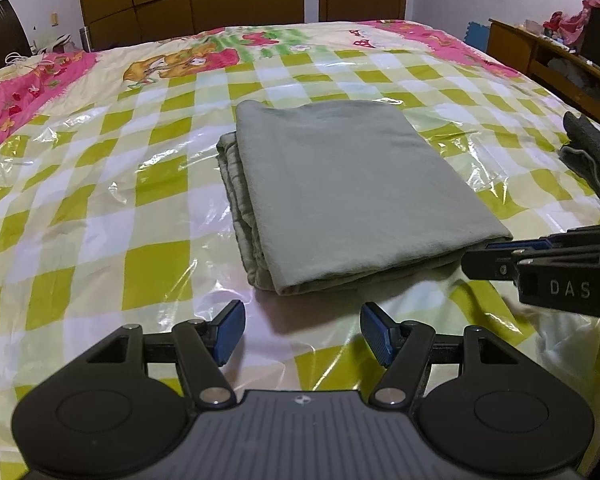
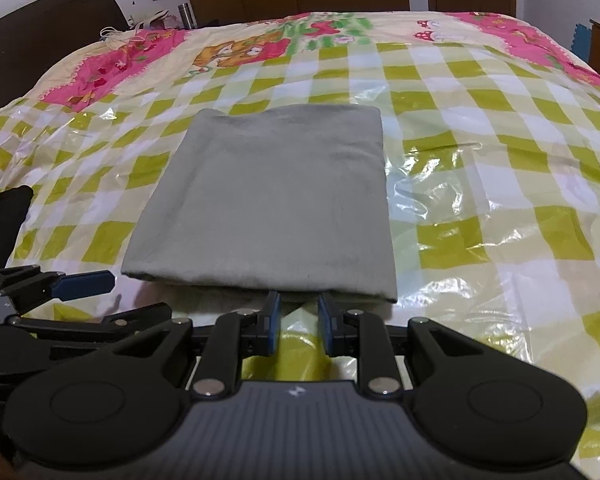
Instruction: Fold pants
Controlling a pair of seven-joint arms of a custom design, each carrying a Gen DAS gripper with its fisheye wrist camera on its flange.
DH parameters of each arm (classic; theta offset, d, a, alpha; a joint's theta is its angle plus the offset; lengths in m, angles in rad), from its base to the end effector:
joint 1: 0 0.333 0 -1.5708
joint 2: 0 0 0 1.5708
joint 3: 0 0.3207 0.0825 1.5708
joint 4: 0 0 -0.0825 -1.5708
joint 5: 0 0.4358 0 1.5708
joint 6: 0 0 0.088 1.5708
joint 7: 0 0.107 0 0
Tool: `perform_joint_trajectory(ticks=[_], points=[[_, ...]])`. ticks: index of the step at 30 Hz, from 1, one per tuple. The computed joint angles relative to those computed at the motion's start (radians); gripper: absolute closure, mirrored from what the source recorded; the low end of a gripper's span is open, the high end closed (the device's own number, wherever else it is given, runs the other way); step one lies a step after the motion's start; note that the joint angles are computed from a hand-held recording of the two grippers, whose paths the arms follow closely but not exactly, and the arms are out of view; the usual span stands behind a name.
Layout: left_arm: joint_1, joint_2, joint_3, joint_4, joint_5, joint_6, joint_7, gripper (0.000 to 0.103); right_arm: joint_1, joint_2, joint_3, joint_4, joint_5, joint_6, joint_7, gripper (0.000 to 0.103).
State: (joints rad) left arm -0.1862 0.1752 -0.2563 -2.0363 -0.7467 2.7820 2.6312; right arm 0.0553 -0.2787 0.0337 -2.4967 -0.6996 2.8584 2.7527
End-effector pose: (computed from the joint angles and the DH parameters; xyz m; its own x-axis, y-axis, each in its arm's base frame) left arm 0.6117 -0.2507 0.3903 -0.7557 -0.6549 0.0071 -0.4960 0.5652 -0.6592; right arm 0.5101 0.0810 0.4232 -0.3915 -0.9017 -0.1836 -0.6504 0.4123 -0.6379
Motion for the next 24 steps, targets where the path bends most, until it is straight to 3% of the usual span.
perform_joint_trajectory(ticks=[8,24], points=[[-0.002,-0.015,0.006,-0.023,-0.001,0.001,-0.026,0.026,0.014,-0.031,0.018,-0.03,0.005,-0.014,0.029,0.081],[-0.003,-0.046,0.01,-0.061,-0.019,0.017,-0.041,0.013,0.043,-0.041,0.031,-0.044,0.004,-0.023,0.041,0.08]])
